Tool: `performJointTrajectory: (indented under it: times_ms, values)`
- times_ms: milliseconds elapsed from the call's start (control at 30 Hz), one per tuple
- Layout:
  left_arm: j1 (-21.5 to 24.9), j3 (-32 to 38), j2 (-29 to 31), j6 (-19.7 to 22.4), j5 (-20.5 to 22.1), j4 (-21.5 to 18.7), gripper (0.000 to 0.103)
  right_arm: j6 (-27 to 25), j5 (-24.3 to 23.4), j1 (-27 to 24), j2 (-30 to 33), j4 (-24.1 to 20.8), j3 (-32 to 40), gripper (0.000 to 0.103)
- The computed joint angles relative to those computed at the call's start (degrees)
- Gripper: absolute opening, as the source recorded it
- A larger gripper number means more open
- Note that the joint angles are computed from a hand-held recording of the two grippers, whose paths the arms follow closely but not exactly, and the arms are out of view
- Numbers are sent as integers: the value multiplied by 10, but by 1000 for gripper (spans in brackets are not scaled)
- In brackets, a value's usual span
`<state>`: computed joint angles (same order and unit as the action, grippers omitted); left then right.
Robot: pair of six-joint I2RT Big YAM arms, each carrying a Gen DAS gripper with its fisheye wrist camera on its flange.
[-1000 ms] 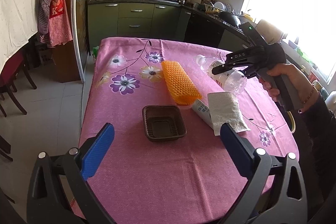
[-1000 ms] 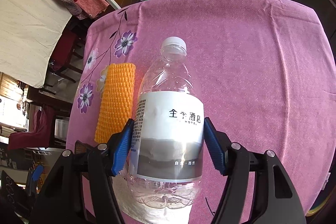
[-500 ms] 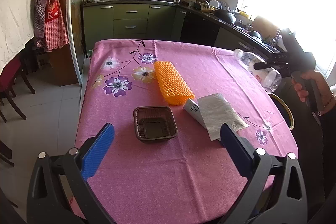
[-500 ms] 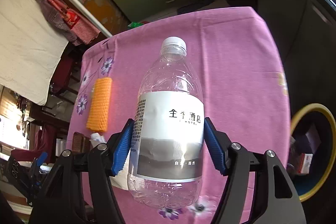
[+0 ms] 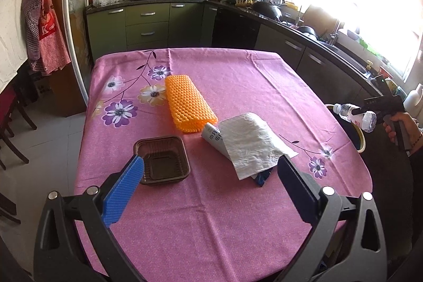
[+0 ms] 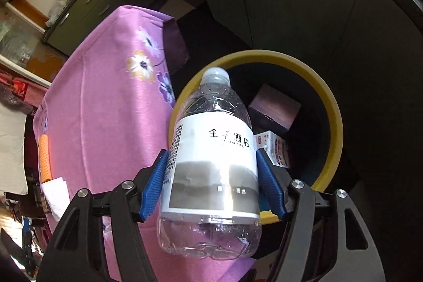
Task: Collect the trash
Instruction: 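Carry the water bottle over the bin and open the right gripper, then grasp the brown plastic tray with the left gripper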
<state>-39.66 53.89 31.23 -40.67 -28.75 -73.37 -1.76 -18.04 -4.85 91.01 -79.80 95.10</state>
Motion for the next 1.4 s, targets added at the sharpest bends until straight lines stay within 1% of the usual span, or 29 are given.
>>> performJointTrajectory:
  times_ms: [67,133,267,367,433,467,533,633,700,800,867,967,1067,1233,1400]
  values:
    - [-11,5,7,-5,-7,-1,96,3,2,-3,12,-1,1,66]
    - [-21,9,12,-8,-15,-4,96,16,11,4,23,8,0,66]
    - [-34,16,17,-18,-28,-14,96,49,32,19,39,47,-2,66]
    - [-32,16,15,-22,-32,-19,96,54,27,25,50,68,-2,66]
    - [-27,14,12,-23,-31,-22,96,49,32,31,55,71,-3,73]
    - [-22,13,9,-24,-30,-23,96,56,38,32,51,78,-8,80]
    - [-11,11,4,-22,-25,-24,96,64,42,30,38,97,-19,81]
    - [9,9,-4,-17,-20,-28,96,79,11,16,7,113,-37,81]
    - [23,7,-7,-13,-17,-30,96,78,-12,10,-18,124,-53,82]
    - [40,3,-11,-9,-8,-34,96,74,-59,1,-68,137,-91,84]
    - [47,-1,-12,-5,0,-34,96,75,-88,2,-102,157,-123,85]
    - [60,-5,-9,6,12,-35,96,67,-110,2,-153,177,-172,86]
    - [85,-11,-1,25,23,-32,96,51,-121,4,-190,178,-208,86]
    - [146,-26,26,51,43,-19,96,54,-166,12,-228,181,-253,86]
    - [195,-48,49,54,74,4,96,61,-203,21,-260,195,-288,86]
